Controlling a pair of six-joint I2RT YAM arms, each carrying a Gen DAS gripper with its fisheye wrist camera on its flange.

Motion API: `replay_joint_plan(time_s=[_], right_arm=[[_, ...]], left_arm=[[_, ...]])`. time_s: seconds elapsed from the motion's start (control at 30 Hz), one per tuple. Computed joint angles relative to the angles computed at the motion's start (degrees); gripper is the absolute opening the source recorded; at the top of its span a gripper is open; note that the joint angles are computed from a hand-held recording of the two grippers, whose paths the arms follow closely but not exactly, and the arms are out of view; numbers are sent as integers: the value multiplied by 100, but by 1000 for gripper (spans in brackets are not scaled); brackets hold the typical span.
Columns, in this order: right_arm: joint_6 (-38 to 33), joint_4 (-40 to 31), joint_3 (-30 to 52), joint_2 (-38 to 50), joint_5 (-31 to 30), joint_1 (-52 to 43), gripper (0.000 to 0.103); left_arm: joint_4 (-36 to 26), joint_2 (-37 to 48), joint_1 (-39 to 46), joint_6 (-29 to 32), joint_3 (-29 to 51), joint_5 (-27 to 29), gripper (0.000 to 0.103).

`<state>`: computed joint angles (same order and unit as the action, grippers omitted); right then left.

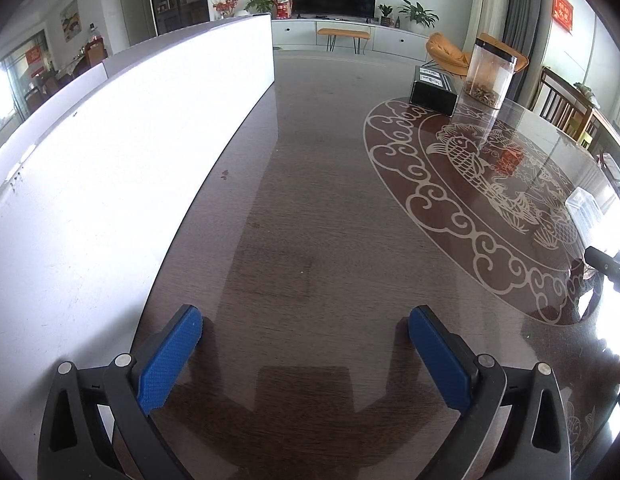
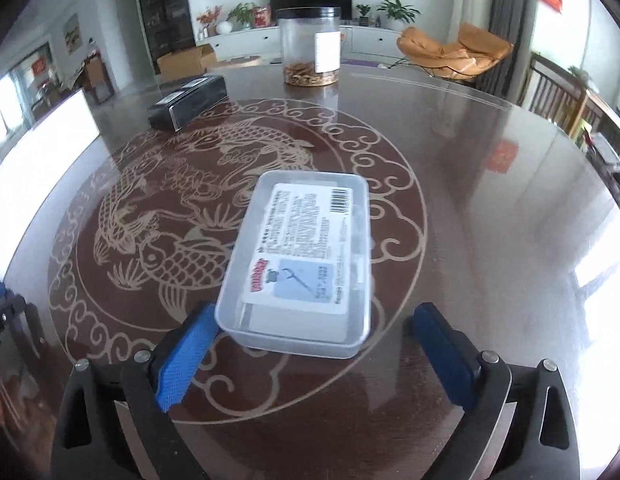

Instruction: Organize objects

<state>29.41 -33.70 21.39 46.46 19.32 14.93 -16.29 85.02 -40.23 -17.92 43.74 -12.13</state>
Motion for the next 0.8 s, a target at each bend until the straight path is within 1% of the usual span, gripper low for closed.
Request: replay_joint_plan(time_s=[0.17,0.27,0.37,0.47,0.57,0.67,0.8], right_arm=[[-4,-67,-97,-289,6,11,98],[24,-41,-92,-224,32,-11,98],[-29,32,-70,-140,-3,-52,98],[-108,76,-93,-177,-108,-129,98],[-112,128,-85,-108,-99,-125,98],[-129,170,-89,-90,-120,-142,98],[-163,204,-129,-171,-231,-216,98]], left_arm=[[-86,126,-112,-184,133,-175,103],[-167,406,-250,-459,408,-316,103],[-199,850,-399,-458,881,-301,103],[-241,1472,-527,-283,1590,-185,103],[-366,2227,-568,37,2541,28,103],[-632,3022,-565,362,3662,226,103],[-1140,4019,-544,606,5207,379,103]])
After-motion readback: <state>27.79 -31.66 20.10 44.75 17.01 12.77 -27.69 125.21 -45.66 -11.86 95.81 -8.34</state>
